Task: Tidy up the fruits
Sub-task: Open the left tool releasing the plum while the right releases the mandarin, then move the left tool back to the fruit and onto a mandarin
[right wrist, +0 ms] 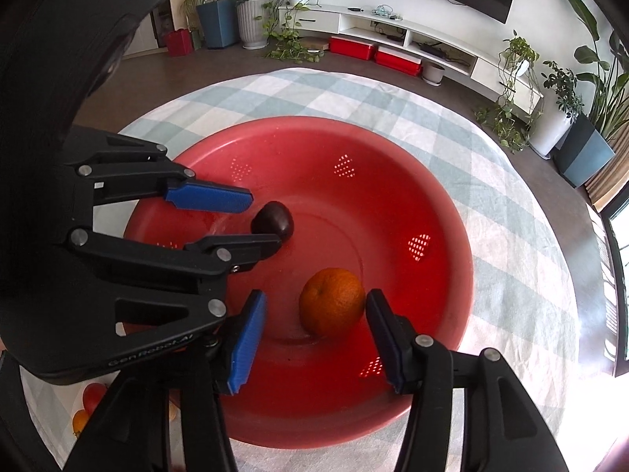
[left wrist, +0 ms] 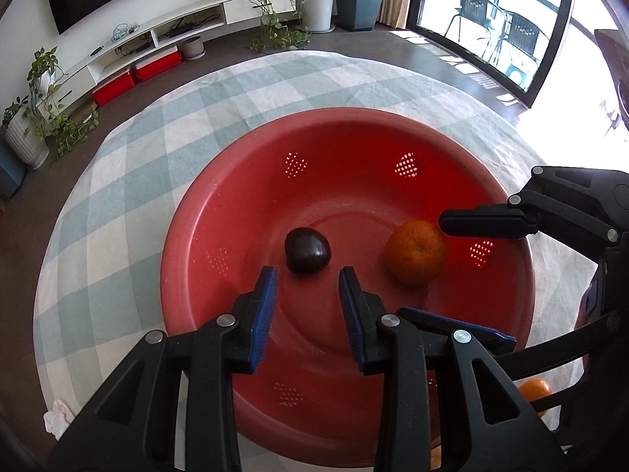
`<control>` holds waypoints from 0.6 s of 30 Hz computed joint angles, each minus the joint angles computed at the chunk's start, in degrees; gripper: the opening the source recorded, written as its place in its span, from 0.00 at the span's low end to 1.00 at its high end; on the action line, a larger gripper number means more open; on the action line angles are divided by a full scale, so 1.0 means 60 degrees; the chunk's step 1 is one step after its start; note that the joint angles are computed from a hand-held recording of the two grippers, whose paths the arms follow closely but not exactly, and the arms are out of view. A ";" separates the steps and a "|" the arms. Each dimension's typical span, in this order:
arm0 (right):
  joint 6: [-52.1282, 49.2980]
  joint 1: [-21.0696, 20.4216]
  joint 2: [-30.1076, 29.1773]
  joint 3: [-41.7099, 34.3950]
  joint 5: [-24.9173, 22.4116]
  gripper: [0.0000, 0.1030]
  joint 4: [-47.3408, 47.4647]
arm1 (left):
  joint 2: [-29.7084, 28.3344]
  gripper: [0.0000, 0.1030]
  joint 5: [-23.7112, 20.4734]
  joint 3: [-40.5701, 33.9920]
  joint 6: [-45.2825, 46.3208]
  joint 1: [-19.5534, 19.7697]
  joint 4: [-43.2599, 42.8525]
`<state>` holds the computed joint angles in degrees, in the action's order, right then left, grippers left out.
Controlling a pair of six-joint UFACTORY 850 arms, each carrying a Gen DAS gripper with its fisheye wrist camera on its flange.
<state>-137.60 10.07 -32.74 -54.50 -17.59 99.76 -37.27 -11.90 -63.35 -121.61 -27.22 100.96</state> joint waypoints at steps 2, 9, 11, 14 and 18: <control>0.0133 -0.0051 0.0102 0.0061 -0.0056 0.59 0.0048 | 0.0183 0.30 -0.0067 0.0195 -0.1018 -0.0021 0.0886; -0.0078 -0.1261 0.1412 0.1110 -0.2502 0.71 0.1085 | 0.1823 0.67 -0.1675 0.1967 -0.5771 -0.0486 0.4860; 0.0103 -0.2053 0.1730 0.1524 -0.4340 0.96 0.1213 | 0.2381 0.90 -0.2027 0.2552 -0.6686 -0.0650 0.5307; 0.0862 -0.3020 0.1822 0.1874 -0.6132 1.00 0.1226 | 0.3182 1.00 -0.2656 0.3450 -0.7809 -0.1021 0.5785; 0.3245 -0.4068 0.1364 0.1765 -0.7360 1.00 -0.0328 | 0.3867 1.00 -0.3745 0.4364 -0.7489 -0.1989 0.4861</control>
<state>-118.13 -14.34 -24.56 -43.92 -61.75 97.79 -14.08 -34.37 -37.17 -166.54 -39.15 130.12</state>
